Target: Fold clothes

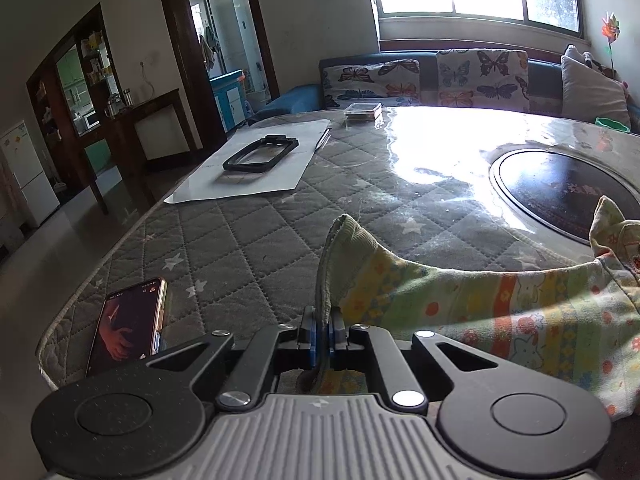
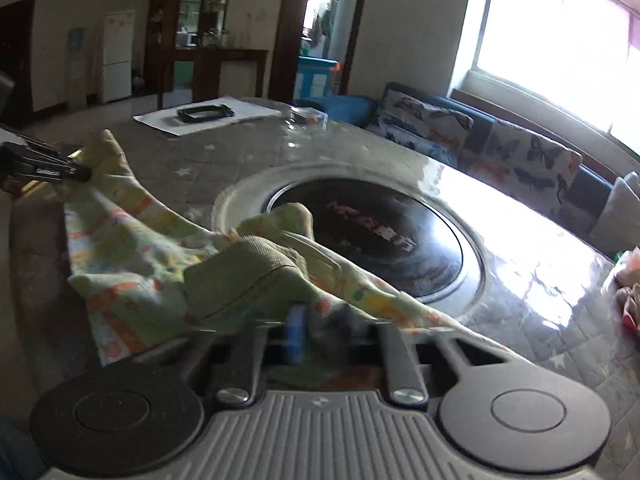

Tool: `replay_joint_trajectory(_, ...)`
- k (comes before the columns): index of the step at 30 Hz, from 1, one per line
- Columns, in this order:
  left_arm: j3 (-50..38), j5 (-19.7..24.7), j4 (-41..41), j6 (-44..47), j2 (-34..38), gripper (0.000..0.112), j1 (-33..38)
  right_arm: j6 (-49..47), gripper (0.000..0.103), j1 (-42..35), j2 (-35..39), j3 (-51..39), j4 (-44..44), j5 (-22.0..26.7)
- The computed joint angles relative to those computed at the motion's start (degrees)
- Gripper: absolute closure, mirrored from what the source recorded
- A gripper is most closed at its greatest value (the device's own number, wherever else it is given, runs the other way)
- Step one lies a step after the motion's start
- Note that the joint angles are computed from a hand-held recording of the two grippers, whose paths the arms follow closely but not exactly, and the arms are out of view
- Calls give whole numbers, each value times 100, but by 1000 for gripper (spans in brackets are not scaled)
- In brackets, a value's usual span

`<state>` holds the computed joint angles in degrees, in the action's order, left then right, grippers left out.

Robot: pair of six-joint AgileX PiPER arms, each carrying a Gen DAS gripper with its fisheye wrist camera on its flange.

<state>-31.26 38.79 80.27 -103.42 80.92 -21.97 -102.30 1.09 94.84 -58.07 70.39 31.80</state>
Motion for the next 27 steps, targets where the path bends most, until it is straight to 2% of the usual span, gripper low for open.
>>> replay_joint_trajectory(1, 5, -18, 16, -5, 2, 106, 22, -128, 100, -100, -98, 82, 182, 24)
replay_joint_trajectory(5, -24, -47, 22, 10, 82, 105, 67, -450, 101, -657, -550, 335, 693, 134)
replay_joint_trajectory(10, -73, -58, -14, 51, 166, 104, 93, -466, 101, -1662, -995, 440, 764, 144)
replay_joint_trajectory(16, -163, -32, -140, 246, 255, 104, 94, -350, 101, -2908, -1077, 484, 591, -178)
replay_joint_trajectory(22, -213, -56, -229, 430, 295, 102, 138, -649, 101, -3621, -880, 634, 798, -692)
replay_joint_trajectory(24, -269, -50, -337, 581, 344, 99, 152, -171, 101, -3656, -735, 553, 225, -770)
replay_joint_trajectory(27, -338, 82, -437, 777, 392, 89, 118, 891, 99, -3634, -473, 345, -770, -699)
